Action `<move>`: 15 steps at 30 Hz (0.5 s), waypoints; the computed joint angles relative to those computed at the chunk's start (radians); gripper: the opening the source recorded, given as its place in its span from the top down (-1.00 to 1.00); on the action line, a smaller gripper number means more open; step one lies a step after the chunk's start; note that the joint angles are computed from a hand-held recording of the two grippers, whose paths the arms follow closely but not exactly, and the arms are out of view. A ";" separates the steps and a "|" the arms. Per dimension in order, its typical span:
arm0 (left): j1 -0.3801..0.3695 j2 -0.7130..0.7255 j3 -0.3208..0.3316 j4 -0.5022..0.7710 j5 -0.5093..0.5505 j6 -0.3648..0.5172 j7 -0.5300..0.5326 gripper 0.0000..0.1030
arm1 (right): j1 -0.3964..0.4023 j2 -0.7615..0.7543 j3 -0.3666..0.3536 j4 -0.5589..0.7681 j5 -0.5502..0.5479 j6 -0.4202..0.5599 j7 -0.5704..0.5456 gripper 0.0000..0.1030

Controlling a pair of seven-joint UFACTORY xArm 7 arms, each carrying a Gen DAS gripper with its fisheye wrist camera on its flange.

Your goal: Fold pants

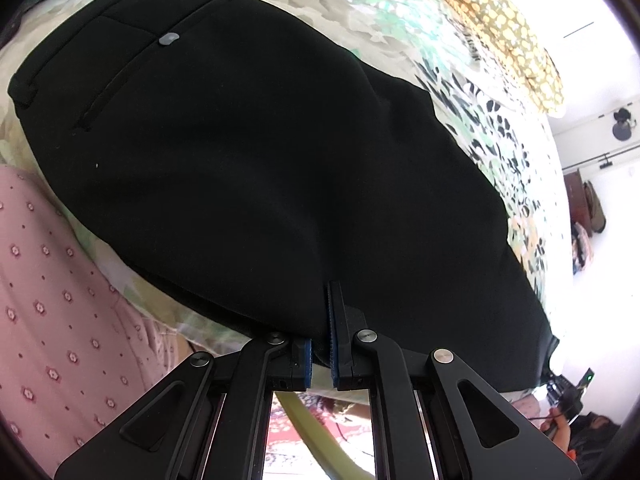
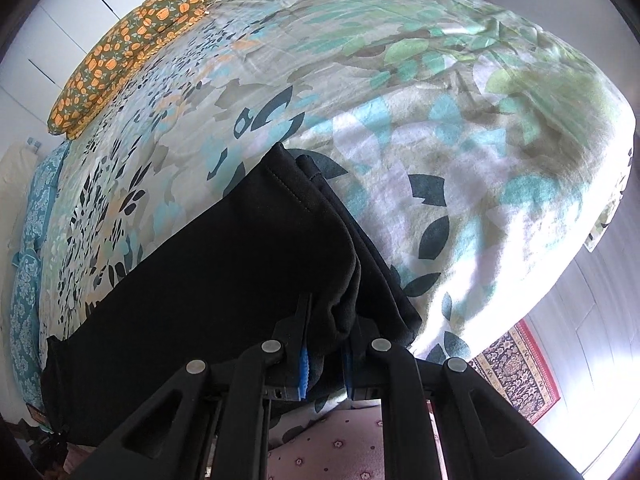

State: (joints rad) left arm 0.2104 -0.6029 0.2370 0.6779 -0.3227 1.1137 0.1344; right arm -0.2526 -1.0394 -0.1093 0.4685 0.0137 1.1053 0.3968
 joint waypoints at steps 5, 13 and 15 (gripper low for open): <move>-0.005 0.020 -0.027 -0.002 0.021 -0.009 -0.023 0.86 | 0.000 -0.002 0.005 -0.003 -0.002 -0.002 0.007 0.74; 0.014 -0.049 -0.070 0.012 0.122 0.027 -0.086 0.14 | -0.055 -0.120 0.036 0.000 -0.021 0.010 0.094 -0.06; 0.026 -0.109 -0.082 0.011 0.161 0.002 -0.107 0.08 | -0.083 -0.145 0.095 0.032 -0.083 0.041 0.134 -0.29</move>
State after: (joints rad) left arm 0.2361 -0.7123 0.1555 0.6892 -0.1619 1.1158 0.0271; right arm -0.3358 -1.1847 -0.0144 0.5004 -0.0691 1.1458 0.5306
